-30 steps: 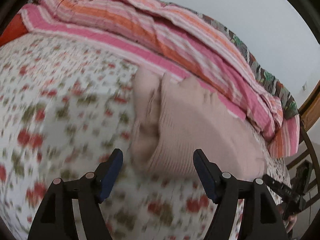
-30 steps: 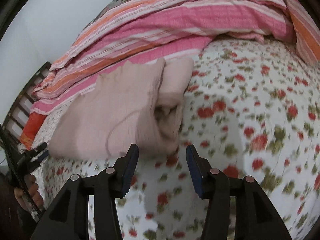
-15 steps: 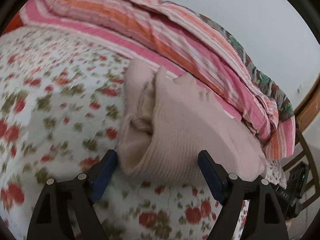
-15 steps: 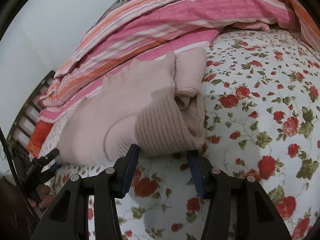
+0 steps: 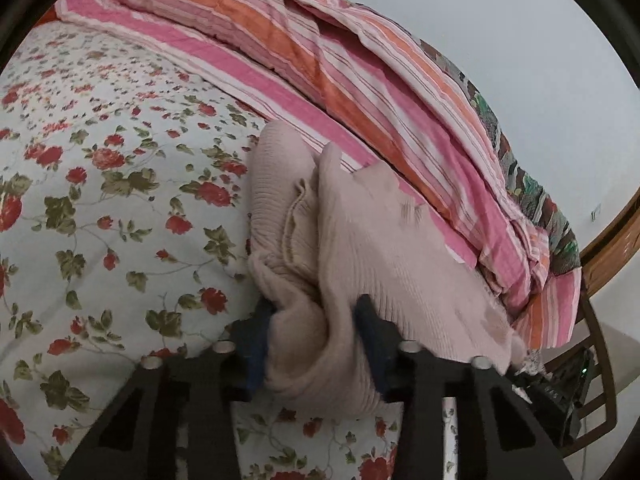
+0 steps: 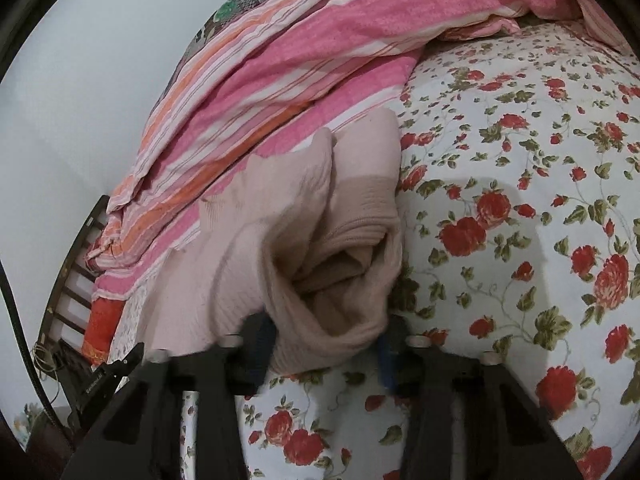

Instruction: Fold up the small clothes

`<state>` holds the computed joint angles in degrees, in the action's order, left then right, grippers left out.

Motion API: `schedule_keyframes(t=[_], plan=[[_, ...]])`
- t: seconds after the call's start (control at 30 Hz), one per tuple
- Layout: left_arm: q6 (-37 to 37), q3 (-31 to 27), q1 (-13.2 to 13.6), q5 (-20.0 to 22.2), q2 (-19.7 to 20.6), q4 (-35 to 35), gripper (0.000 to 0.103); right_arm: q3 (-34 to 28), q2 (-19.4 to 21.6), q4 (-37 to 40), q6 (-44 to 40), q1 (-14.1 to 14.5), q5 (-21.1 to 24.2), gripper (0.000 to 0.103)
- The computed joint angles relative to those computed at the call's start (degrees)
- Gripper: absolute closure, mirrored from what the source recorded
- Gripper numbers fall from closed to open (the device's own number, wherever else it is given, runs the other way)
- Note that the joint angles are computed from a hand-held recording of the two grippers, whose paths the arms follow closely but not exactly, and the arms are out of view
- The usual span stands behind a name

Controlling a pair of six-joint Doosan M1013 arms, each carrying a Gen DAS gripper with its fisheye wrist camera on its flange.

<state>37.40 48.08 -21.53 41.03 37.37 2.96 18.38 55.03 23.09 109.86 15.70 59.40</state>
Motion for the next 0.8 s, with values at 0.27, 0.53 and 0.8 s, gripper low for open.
schedule_keyframes(t=[0.27, 0.53, 0.8], plan=[[2.7, 3.1, 0.0, -3.4, -1.9, -1.3, 0.089, 12.4, -6.6, 4.9, -5.6, -0.5, -7.2, 0.094], [7.8, 10.0, -1.4, -3.0, -6.6, -4.5, 0.089, 27.2, -15.7, 9.2, -15.2, -1.2, -11.2, 0.094], [4.1, 11.7, -4.1, 2.6, -9.0, 4.6, 0.053, 36.1, -22.4, -6.1, -15.9, 0.5, -13.4, 0.073]])
